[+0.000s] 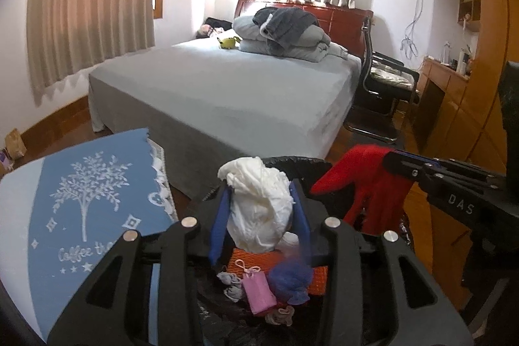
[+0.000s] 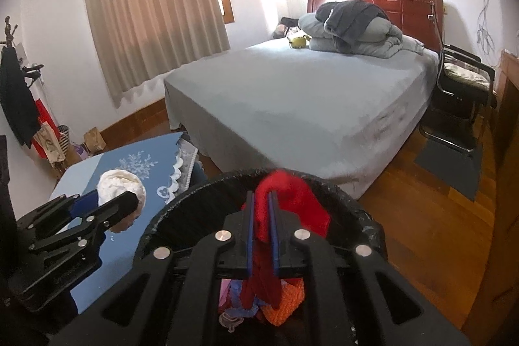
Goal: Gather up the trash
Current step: 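Open both grippers to drop the tissue and glove into the bin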
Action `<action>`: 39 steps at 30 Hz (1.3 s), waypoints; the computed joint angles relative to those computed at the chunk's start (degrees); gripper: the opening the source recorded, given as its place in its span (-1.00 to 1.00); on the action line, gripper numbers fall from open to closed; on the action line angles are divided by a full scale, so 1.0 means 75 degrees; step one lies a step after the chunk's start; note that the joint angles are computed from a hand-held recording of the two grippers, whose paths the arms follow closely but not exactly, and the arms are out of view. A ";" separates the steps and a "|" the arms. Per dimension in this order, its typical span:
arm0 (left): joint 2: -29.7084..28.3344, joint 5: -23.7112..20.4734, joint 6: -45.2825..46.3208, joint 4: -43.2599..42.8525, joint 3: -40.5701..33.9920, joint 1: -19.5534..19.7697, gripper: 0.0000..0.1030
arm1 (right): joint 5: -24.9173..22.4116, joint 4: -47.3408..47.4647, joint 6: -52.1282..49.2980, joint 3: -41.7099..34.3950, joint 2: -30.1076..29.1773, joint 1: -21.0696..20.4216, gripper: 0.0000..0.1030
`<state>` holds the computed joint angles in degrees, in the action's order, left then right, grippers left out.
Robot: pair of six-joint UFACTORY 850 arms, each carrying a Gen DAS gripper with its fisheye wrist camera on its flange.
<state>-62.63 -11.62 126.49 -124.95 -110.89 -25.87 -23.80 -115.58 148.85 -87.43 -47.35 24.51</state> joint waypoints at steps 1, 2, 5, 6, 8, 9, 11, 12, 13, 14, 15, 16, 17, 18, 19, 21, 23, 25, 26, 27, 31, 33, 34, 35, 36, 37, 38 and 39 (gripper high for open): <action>-0.0074 -0.0049 -0.0556 0.0540 -0.0109 0.0027 -0.29 | 0.0037 0.0083 -0.0091 -0.0037 -0.0032 -0.0014 -0.81; -0.0144 -0.0121 -0.1059 0.1036 -0.0192 0.0051 -0.28 | 0.0064 0.0143 -0.0152 -0.0063 -0.0063 -0.0025 -0.81; -0.0338 -0.0234 -0.2369 0.2354 -0.0466 0.0098 -0.13 | 0.0120 0.0307 -0.0316 -0.0095 -0.0121 -0.0051 -0.68; -0.0383 -0.0283 -0.2597 0.2577 -0.0533 0.0117 -0.07 | 0.0126 0.0376 -0.0345 -0.0084 -0.0125 -0.0062 -0.65; -0.0388 -0.0322 -0.2474 0.2456 -0.0530 0.0136 0.19 | 0.0100 0.0307 -0.0217 -0.0019 -0.0102 -0.0078 -0.49; -0.0389 -0.0342 -0.2362 0.2359 -0.0523 0.0145 0.22 | 0.0045 0.0386 -0.0260 0.0013 -0.0083 -0.0070 -0.41; -0.0356 -0.0269 -0.2026 0.2076 -0.0467 0.0139 0.29 | -0.0033 0.0391 -0.0216 0.0063 -0.0057 -0.0065 -0.19; -0.0331 -0.0246 -0.1915 0.1970 -0.0431 0.0143 0.30 | -0.0084 0.0419 -0.0221 0.0088 -0.0029 -0.0054 -0.16; -0.0270 -0.0242 -0.1686 0.1728 -0.0339 0.0158 0.36 | -0.0122 0.0471 -0.0266 0.0096 -0.0012 -0.0041 -0.05; -0.0209 -0.0234 -0.1345 0.1368 -0.0239 0.0165 0.43 | -0.0163 0.0500 -0.0287 0.0122 0.0011 -0.0033 0.09; -0.0138 -0.0213 -0.0976 0.0984 -0.0138 0.0175 0.47 | -0.0208 0.0559 -0.0329 0.0142 0.0042 -0.0018 0.13; -0.0036 -0.0201 -0.0431 0.0438 0.0013 0.0193 0.55 | -0.0231 0.0501 -0.0267 0.0178 0.0075 -0.0013 0.18; 0.0052 -0.0186 0.0027 -0.0012 0.0140 0.0205 0.62 | -0.0268 0.0461 -0.0231 0.0220 0.0127 0.0008 0.29; 0.0140 -0.0176 0.0472 -0.0445 0.0263 0.0224 0.66 | -0.0324 0.0507 -0.0289 0.0234 0.0156 0.0034 0.38; 0.0252 -0.0174 0.1059 -0.1030 0.0416 0.0239 0.70 | -0.0391 0.0587 -0.0383 0.0229 0.0175 0.0062 0.51; 0.0453 -0.0221 0.1614 -0.1608 0.0668 0.0287 0.74 | -0.0483 0.0583 -0.0440 0.0246 0.0235 0.0110 0.64; 0.0657 -0.0197 0.2170 -0.2244 0.0899 0.0342 0.78 | -0.0543 0.0505 -0.0423 0.0279 0.0316 0.0178 0.88; 0.0842 -0.0217 0.2654 -0.2793 0.1138 0.0379 0.80 | -0.0593 0.0446 -0.0440 0.0303 0.0375 0.0237 0.88; 0.0961 -0.0233 0.3069 -0.3239 0.1303 0.0390 0.82 | -0.0576 0.0424 -0.0479 0.0302 0.0406 0.0267 0.88; 0.1068 -0.0238 0.3451 -0.3648 0.1440 0.0397 0.82 | -0.0568 0.0401 -0.0511 0.0308 0.0445 0.0303 0.88; 0.1506 -0.0341 0.4645 -0.4973 0.2024 0.0455 0.85 | -0.0548 0.0151 -0.0307 0.0382 0.0596 0.0445 0.88; 0.1751 -0.0464 0.5094 -0.5507 0.2351 0.0481 0.85 | -0.0531 0.0115 -0.0316 0.0397 0.0660 0.0519 0.88; 0.1860 -0.0525 0.5360 -0.5792 0.2495 0.0486 0.86 | -0.0523 0.0048 -0.0279 0.0413 0.0699 0.0558 0.88; 0.1959 -0.0578 0.5648 -0.6081 0.2635 0.0487 0.86 | -0.0527 0.0022 -0.0279 0.0416 0.0721 0.0588 0.88; 0.2053 -0.0617 0.5913 -0.6344 0.2756 0.0488 0.86 | -0.0545 -0.0018 -0.0285 0.0432 0.0760 0.0630 0.88; 0.2151 -0.0664 0.6150 -0.6573 0.2875 0.0493 0.87 | -0.0560 -0.0057 -0.0284 0.0444 0.0792 0.0665 0.88; 0.2241 -0.0715 0.6314 -0.6735 0.2978 0.0501 0.87 | -0.0565 -0.0098 -0.0273 0.0455 0.0822 0.0693 0.88; 0.2340 -0.0776 0.6480 -0.6913 0.3093 0.0505 0.87 | -0.0572 -0.0121 -0.0273 0.0473 0.0863 0.0726 0.88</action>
<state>-45.08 -17.44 175.09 -176.79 -87.69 -22.08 -28.09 -116.49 146.80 -83.88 -40.88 29.95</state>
